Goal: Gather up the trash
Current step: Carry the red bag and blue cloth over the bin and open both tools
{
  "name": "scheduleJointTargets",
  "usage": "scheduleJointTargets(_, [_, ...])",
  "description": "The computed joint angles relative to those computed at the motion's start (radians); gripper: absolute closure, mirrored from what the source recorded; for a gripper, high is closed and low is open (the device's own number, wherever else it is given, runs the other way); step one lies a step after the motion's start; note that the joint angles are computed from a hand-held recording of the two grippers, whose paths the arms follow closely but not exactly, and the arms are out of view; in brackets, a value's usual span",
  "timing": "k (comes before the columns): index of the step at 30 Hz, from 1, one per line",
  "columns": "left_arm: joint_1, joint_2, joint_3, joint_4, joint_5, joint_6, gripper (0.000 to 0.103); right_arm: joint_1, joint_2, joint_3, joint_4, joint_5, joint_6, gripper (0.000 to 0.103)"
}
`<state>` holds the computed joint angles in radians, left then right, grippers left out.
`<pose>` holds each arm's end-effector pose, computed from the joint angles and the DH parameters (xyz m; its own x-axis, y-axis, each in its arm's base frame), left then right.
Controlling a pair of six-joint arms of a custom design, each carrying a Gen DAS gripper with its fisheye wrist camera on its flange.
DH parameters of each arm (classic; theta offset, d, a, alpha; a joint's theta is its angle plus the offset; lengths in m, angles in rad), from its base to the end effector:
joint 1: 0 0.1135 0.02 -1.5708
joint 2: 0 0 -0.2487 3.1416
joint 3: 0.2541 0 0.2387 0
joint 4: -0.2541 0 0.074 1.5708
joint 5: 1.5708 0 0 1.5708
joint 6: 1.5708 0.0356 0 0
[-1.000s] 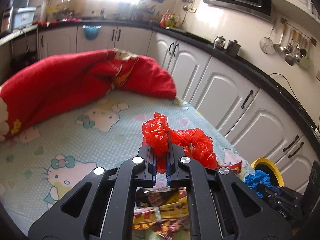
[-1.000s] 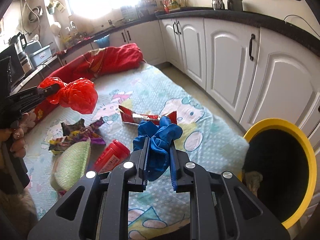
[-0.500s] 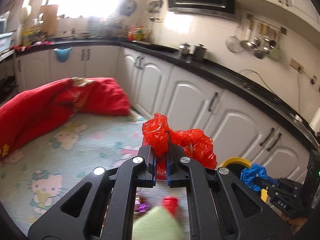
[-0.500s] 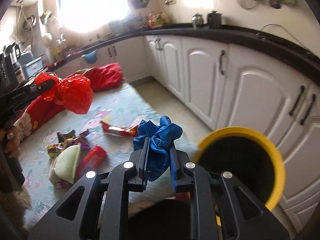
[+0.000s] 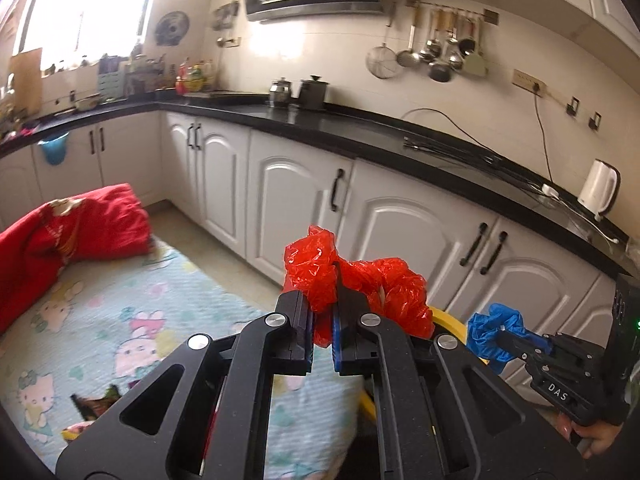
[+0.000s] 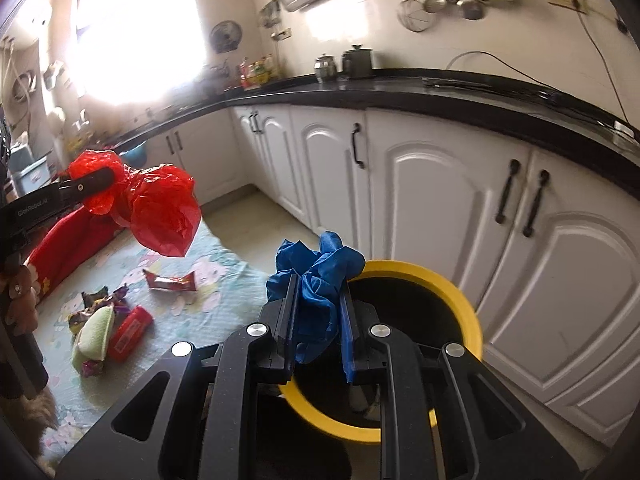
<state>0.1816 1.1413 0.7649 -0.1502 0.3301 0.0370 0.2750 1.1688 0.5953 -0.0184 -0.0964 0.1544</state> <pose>0.2445 0.0332 0.2564 -0.4901 -0.0544 -0.8700 0.1230 0.9837 -0.1308 0.2302 0.0685 0.2064 -0.5840 -0.0057 -0.8118 -0.2604 0.9484 0.1807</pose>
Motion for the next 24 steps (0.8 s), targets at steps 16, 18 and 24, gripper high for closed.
scheduleJointTargets(16, [-0.288, 0.159, 0.004, 0.104, -0.194, -0.052, 0.100, -0.230, 0.057, -0.085, 0.082, -0.108, -0.042, 0.086])
scheduleJointTargets(18, [-0.305, 0.178, -0.002, 0.119, -0.207, -0.056, 0.100, -0.248, 0.080, -0.087, 0.098, -0.116, -0.049, 0.086])
scheduleJointTargets(24, [-0.341, 0.251, -0.004, 0.155, -0.239, -0.069, 0.100, -0.293, 0.139, -0.090, 0.134, -0.144, -0.060, 0.086])
